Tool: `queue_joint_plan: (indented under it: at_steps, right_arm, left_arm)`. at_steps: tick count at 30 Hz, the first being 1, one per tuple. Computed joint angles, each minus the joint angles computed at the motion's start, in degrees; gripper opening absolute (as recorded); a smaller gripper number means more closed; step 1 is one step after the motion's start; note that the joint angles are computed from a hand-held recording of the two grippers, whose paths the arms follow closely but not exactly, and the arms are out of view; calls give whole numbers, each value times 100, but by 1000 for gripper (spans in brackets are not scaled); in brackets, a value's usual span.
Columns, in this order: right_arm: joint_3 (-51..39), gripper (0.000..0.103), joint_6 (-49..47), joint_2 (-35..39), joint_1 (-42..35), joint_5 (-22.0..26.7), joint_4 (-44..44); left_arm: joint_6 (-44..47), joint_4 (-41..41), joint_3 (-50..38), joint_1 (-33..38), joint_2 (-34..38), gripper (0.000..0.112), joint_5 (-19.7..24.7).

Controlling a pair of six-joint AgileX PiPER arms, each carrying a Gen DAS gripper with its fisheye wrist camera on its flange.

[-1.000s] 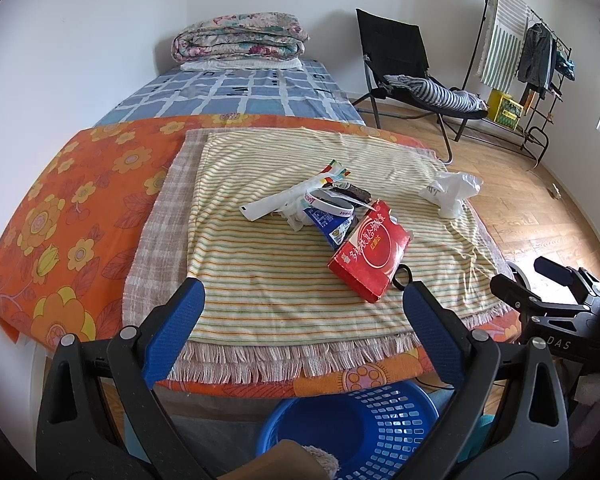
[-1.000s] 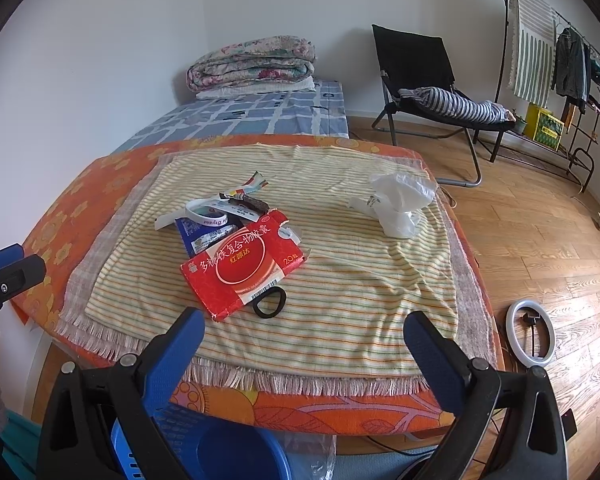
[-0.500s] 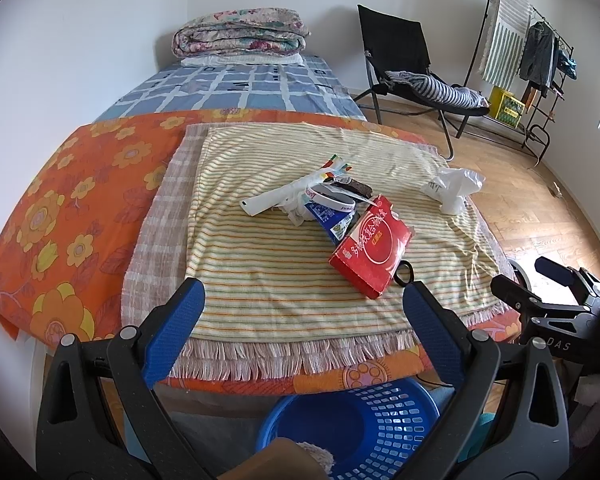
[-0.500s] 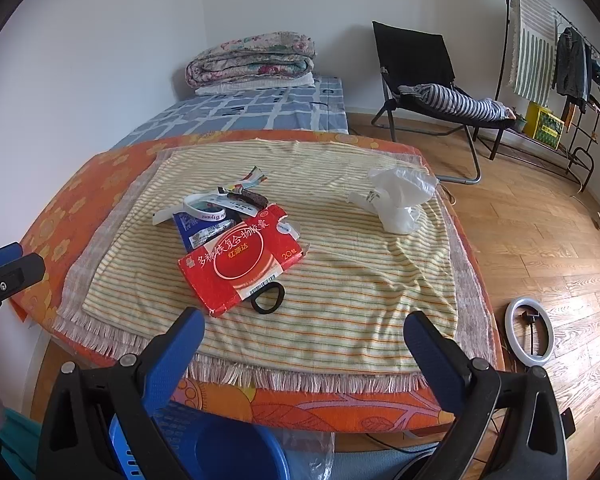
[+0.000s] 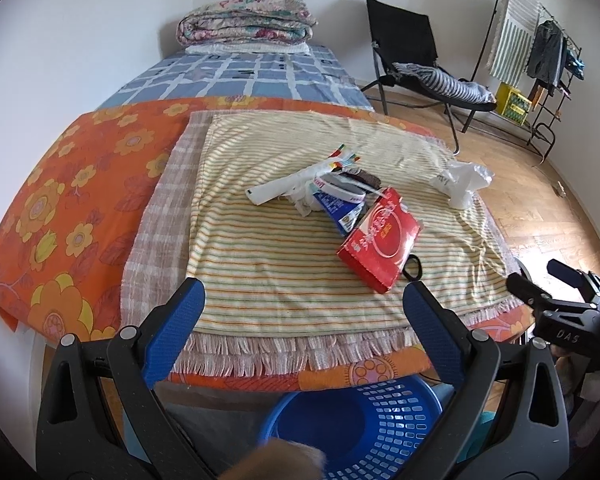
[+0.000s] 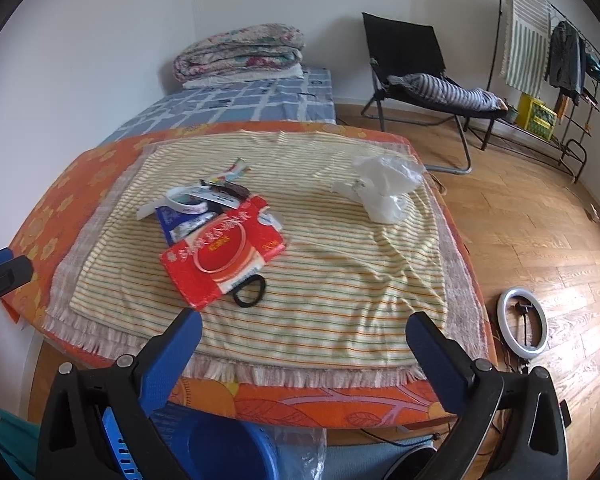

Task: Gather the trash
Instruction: 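Grasp the white plastic bag with the right tool while the left tool approaches the red box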

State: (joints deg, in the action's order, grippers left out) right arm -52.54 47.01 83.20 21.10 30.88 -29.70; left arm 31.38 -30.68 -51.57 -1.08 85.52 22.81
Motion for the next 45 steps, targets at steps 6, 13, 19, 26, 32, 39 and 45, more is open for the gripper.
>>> queue_joint_plan:
  at_steps: [6,13,19,26,32,39,45]
  right_arm:
    - [10,103,-693,87,-403,10,499]
    - [-24,103,-1404,252,-903,-137,756]
    - [-209,102,-2581,436,-1525,-484,1702]
    - [-885,102,-2962,1004,-1967,-465,1805]
    - [-1723,101,-3664,1680,-2375,-335,2469]
    - [-3022,101,-4223,2740,-2743,142,3290]
    - [-4046,102,-4038,3587,-2665,551,3073]
  left_arm:
    - [-56,212,42,-19,163,101,207]
    - [10,340,-415,-193,509,101,658]
    - [-218,520,-1283,-201,898,101,1101]
    - [-956,1427,-2510,-588,1755,101,1352]
    - [-790,1632,-2941,-1017,2133,101,1591]
    - [-494,1515,-4026,-1442,2971,101,2259]
    - [-778,2008,-5215,-1711,3851,101,2726]
